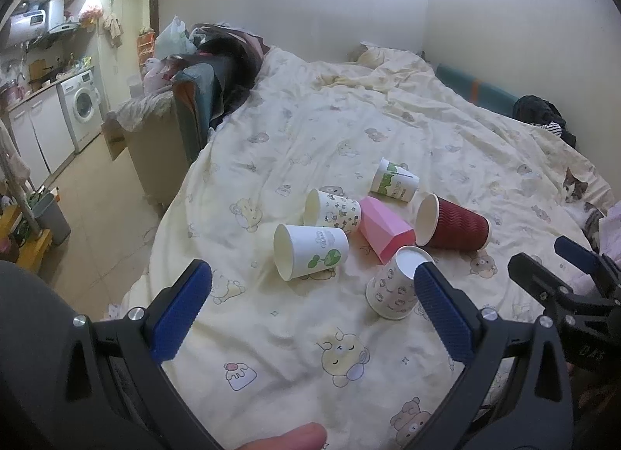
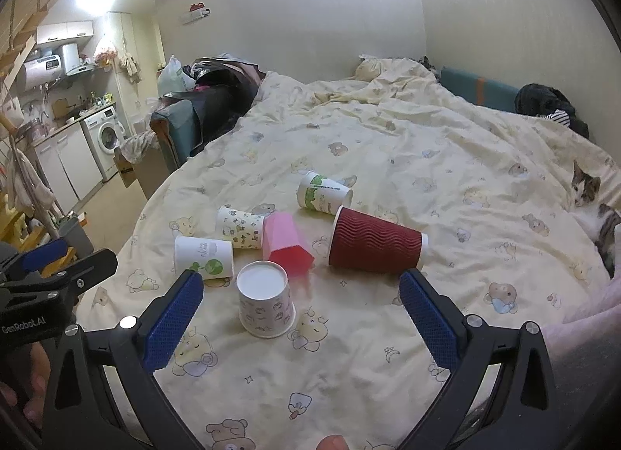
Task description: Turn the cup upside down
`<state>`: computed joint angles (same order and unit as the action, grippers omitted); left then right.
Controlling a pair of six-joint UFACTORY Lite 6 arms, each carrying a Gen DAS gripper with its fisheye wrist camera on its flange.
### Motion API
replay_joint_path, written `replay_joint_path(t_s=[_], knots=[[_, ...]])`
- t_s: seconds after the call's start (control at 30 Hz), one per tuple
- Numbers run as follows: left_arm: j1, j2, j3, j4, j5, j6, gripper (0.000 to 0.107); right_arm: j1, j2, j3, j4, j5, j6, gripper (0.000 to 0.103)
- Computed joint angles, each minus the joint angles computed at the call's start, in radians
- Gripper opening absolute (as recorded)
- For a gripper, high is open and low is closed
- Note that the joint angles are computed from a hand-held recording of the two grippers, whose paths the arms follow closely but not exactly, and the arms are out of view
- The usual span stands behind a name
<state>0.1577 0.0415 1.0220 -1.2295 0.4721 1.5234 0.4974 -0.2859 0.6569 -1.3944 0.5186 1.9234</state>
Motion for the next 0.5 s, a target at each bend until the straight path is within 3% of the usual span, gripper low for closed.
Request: replay_joint_path(t_s=[0.5], knots=[[0.002,-0.003,-0.007,0.001,-0.002,-0.018,0.103,0.009,0.002,0.002,0.011,0.010,-0.008,0.103]])
